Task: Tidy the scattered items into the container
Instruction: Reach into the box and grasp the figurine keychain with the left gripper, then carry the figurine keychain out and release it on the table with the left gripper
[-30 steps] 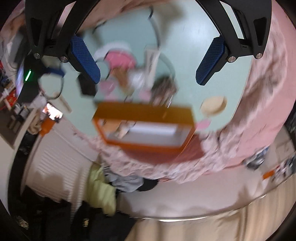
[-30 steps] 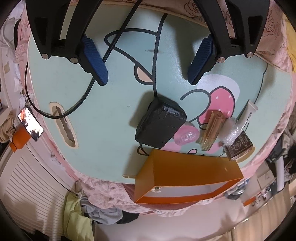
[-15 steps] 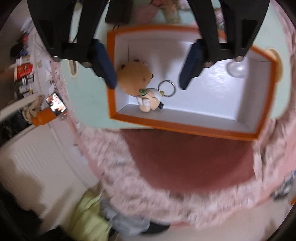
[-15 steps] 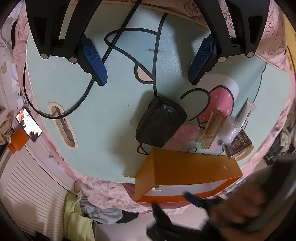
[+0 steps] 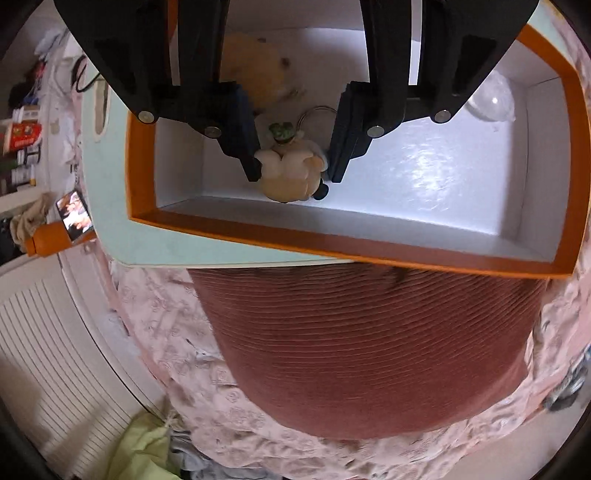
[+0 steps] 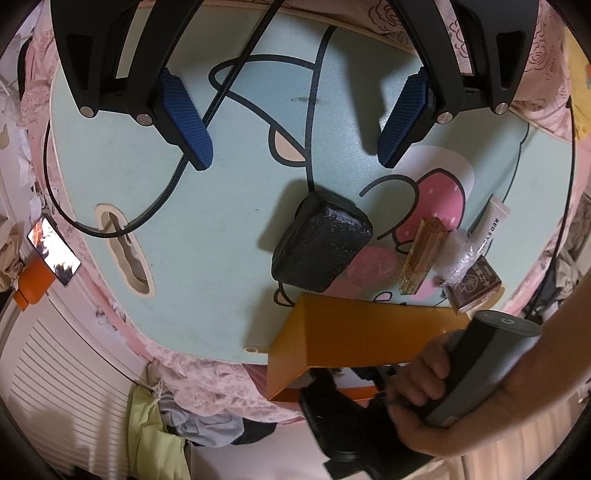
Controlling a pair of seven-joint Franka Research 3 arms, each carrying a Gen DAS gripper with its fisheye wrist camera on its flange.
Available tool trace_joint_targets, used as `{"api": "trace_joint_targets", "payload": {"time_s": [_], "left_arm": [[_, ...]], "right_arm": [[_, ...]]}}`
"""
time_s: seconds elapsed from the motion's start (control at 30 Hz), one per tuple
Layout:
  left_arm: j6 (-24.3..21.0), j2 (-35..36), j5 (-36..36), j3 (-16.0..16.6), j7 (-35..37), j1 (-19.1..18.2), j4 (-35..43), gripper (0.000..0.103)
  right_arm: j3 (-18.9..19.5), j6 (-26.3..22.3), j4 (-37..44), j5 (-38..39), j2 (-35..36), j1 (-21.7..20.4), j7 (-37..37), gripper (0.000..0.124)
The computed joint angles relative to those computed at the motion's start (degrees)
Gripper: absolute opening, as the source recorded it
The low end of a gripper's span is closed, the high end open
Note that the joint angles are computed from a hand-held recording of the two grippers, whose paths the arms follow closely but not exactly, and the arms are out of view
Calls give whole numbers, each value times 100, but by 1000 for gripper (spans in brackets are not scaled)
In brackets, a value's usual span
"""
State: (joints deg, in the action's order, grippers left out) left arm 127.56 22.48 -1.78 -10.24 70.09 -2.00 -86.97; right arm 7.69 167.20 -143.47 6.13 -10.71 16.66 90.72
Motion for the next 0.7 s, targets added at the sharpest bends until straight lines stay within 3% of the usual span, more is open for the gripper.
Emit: {"api": "trace_joint_targets", "payload": {"time_s": [0.17,0.27,0.4,0.57,0.7], "left_arm": [[530,-522,-257,-10,292,212,-618,38],[808,-1020,-900,-89,850,430,-1059,38],[1513,-2085,-1763,-2,1767,446,-2113,38],[1755,-3405,-3414,472,3327,-8,-3521,38],[1985,-4099,-3633,759,3557,-347,-4465,38]], "right_arm": [[3,12,-2,-28,12,-2,17,91],[16,1,6,-63,15,-15,51,91],[13,1,18,-83,28,-21,56,91],[14,-17,35,-132,39,-26,75,92],[86,-61,69,-362,60,-109,236,93]]}}
